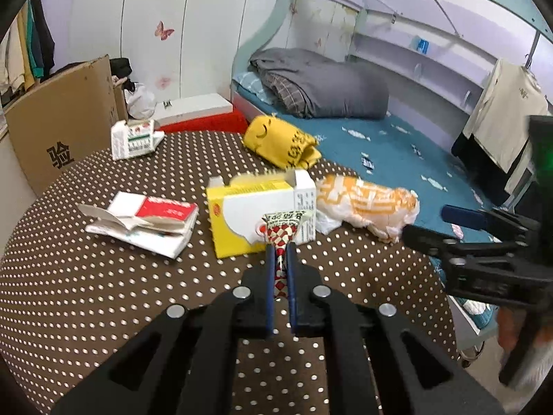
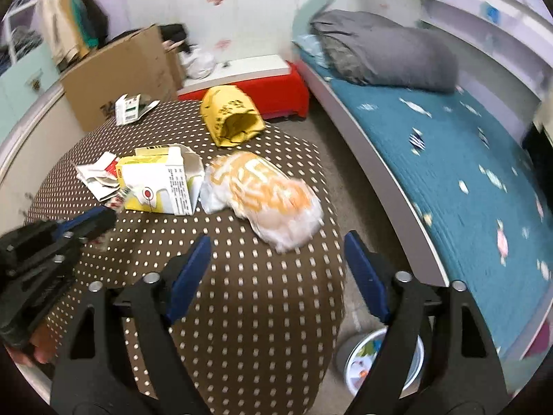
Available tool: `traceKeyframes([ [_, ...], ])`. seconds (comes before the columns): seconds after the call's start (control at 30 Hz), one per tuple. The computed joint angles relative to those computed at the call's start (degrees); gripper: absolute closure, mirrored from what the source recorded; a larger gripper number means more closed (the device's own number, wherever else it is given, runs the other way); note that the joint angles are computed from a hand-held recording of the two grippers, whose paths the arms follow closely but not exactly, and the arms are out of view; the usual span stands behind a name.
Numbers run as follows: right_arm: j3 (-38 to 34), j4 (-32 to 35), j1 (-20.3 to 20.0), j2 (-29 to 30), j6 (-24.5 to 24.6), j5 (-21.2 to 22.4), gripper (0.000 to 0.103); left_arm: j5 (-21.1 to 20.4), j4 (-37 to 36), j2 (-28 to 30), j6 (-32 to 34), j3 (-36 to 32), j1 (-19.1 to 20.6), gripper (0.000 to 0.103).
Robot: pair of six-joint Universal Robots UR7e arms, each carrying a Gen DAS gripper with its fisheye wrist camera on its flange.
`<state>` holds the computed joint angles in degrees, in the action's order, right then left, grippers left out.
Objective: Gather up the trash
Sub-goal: 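Grasp the checkered strip with the left tool while the right tool grasps the orange-print plastic bag, then carry the strip and plastic bag with both tools over the bucket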
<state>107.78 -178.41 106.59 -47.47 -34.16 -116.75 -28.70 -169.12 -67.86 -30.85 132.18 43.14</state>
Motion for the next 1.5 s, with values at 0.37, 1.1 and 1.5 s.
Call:
traceKeyframes([
  [0.37,-6.90,5.72,-0.09,6.53,-2.61,-1.32,0.064,1.78,2.30,-2.14,-1.75,-0.07,1.14,0.097],
  [1.1,10.07,-0.01,-4.18,-8.76,3.33,1.94,0.067,-1.58,1.08,5.27,-1.01,-1.47,-4.22,0.097],
  [1.5,16.27,-2.84,-8.67,-16.44,4.77,2.57,0.067,-6.33,-0.96,13.61,3.09,-6.17,-6.73,0.097],
])
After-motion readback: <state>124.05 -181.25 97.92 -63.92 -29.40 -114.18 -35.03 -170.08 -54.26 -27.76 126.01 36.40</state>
